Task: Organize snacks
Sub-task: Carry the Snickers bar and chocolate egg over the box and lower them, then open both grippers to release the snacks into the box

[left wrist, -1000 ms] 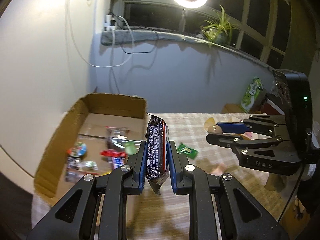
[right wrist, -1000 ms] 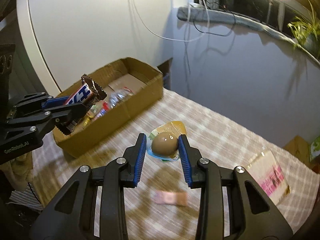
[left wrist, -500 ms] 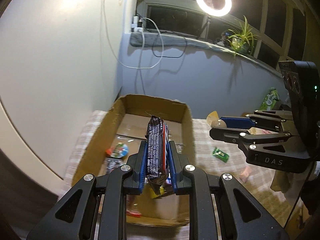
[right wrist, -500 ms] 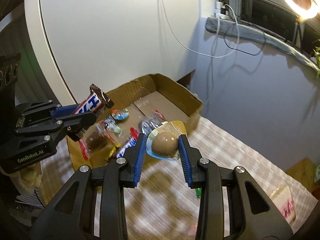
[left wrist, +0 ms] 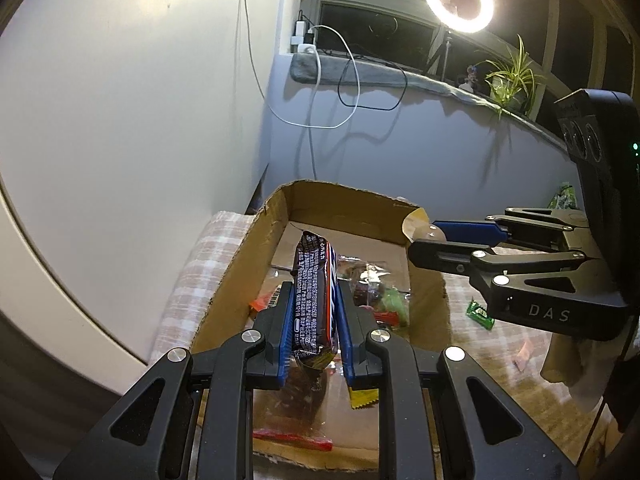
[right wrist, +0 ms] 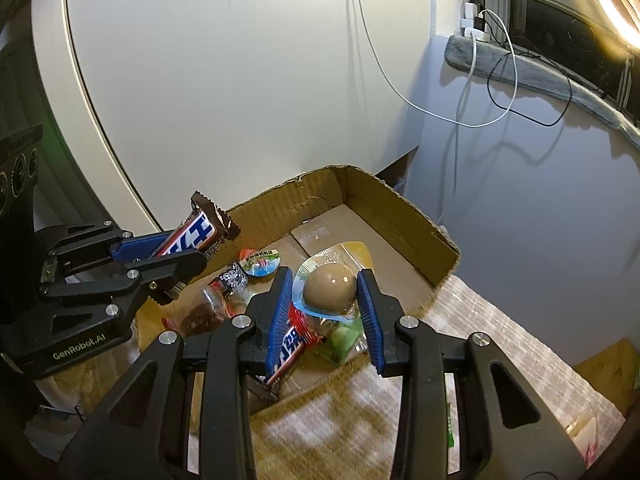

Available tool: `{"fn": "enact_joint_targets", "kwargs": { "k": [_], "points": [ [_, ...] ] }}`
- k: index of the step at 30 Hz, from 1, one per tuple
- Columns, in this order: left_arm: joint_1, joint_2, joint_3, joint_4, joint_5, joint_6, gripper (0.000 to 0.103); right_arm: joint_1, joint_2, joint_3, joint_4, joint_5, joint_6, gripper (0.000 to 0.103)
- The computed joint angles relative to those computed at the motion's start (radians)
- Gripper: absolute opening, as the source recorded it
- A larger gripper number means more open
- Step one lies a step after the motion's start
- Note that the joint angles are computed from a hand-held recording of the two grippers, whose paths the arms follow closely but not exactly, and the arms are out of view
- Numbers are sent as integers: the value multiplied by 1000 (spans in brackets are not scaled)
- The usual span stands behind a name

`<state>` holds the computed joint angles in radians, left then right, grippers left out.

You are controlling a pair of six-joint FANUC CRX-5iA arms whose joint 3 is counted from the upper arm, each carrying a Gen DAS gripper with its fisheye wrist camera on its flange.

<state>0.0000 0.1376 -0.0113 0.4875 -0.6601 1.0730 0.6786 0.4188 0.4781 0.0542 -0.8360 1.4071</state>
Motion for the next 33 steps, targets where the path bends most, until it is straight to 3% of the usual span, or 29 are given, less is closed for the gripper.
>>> {"fn": "enact_joint_targets", "kwargs": {
  "k": [13,17,20,24,33],
  "points": [
    [5,13,13,-18,-3,25,18,-3,44,54,-19,-23,29,36],
    [7,12,16,-27,-1,33,19,3,34,31,10,1,11,65],
    [6,11,15,-33,0,37,29,6,27,18,30,15,-8,71],
    [4,4,8,-38,10,41,38,11,15,-7,72,30,-44,86],
    [-5,-16,-8,-27,21,34,43,10,-43,-93,140,55,-111,87]
  ]
}}
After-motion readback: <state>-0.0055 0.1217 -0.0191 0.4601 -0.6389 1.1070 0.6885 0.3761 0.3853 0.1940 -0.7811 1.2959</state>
